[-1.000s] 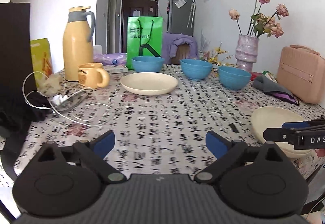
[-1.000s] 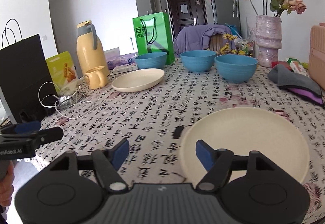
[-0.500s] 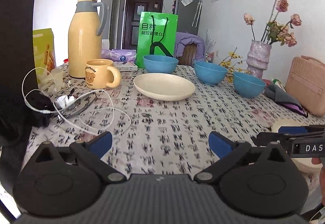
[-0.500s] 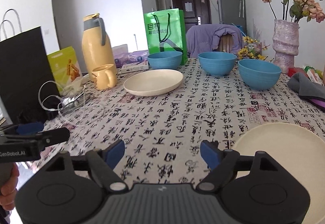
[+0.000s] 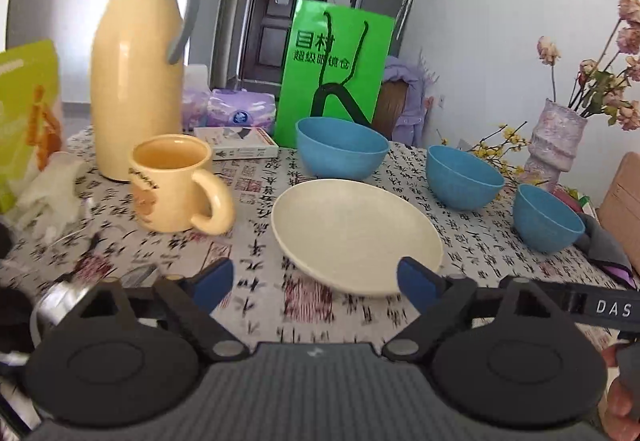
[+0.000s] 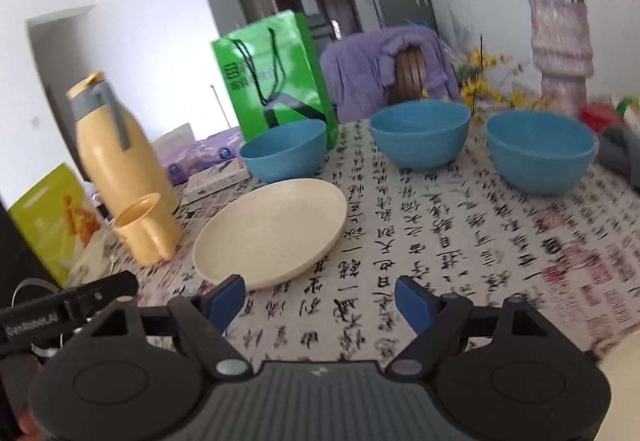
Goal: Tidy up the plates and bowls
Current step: 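Move both grippers toward the flat cream plate beside the yellow mug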
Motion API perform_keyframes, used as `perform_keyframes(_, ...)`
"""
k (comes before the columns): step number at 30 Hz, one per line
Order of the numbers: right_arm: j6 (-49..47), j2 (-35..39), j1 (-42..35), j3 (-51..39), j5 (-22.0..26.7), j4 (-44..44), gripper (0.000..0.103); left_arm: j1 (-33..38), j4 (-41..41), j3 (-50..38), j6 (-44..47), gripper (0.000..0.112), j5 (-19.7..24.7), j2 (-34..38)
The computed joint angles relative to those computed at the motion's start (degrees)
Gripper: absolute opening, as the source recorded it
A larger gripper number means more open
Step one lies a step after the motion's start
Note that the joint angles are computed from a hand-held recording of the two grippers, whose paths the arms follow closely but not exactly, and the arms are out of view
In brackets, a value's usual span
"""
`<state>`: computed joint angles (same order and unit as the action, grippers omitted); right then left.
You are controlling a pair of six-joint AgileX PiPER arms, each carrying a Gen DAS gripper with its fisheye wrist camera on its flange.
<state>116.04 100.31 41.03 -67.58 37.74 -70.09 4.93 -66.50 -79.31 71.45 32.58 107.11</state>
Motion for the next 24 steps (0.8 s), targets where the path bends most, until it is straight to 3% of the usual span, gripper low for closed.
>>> perform_keyframes(2,-3.1,3.9,-4.0,-4.7,-4.4,4.8,0.081,-2.5,7.4,-7.8,-8.4,0.072,-1.7,5.3)
perform_keyframes(3,-4.2,5.6,-5.3,-6.8,-5.4,6.2,0.080,-3.2,9.7,-11.3,-10.4,0.072,-1.5,7.8)
perform_keyframes(11,-15.9,19.5,-9.8,-24.4,-3.3,16.3,0.061,-7.4,29.7,-33.5,-30.0,0.060,0.6,22.8)
perform_keyframes(20,-20.0,25.6,-9.7,-31.8,-0.4,15.7,0.049,-7.7,32.5,-40.6,-35.0,0.034,3.0,28.1)
perform_keyframes(24,-19.8,26.6,-9.9,-32.3,-0.5,15.6,0.041,-7.9,33.8,-40.8,-36.6,0.020,1.6,28.5)
